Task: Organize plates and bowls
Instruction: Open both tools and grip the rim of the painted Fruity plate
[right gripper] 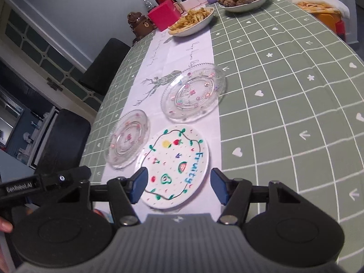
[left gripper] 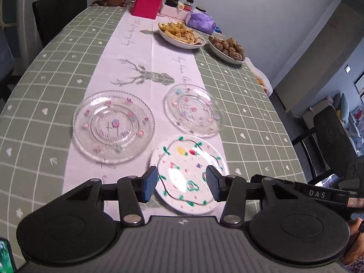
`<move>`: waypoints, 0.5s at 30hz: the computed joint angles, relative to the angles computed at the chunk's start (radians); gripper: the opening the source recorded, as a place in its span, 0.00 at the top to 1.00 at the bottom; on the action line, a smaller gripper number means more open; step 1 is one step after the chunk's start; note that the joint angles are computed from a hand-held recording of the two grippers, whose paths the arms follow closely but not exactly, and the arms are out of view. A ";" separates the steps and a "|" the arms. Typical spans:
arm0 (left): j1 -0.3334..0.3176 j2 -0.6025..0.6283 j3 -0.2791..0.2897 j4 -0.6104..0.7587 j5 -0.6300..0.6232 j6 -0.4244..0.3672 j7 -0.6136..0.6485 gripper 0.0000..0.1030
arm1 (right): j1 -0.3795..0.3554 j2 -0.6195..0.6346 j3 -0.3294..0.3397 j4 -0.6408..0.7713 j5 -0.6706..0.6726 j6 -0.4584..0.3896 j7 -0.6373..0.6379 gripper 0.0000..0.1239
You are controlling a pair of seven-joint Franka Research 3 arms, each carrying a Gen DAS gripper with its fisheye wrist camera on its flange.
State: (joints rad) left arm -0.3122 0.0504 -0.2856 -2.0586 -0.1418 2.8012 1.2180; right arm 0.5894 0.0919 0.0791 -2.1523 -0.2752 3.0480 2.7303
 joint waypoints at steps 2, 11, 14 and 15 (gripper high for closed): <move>0.013 0.030 0.000 0.037 -0.043 -0.036 0.042 0.46 | -0.020 0.028 0.021 0.012 0.062 0.026 -0.058 0.51; 0.077 0.176 -0.023 0.188 -0.088 -0.213 0.183 0.62 | -0.051 0.117 0.064 0.104 0.375 -0.069 -0.366 0.64; 0.085 0.210 -0.034 0.221 -0.103 -0.234 0.221 0.62 | -0.028 0.128 0.034 0.111 0.374 -0.087 -0.365 0.64; 0.085 0.220 -0.035 0.232 -0.097 -0.242 0.232 0.62 | -0.028 0.129 0.034 0.110 0.384 -0.087 -0.371 0.64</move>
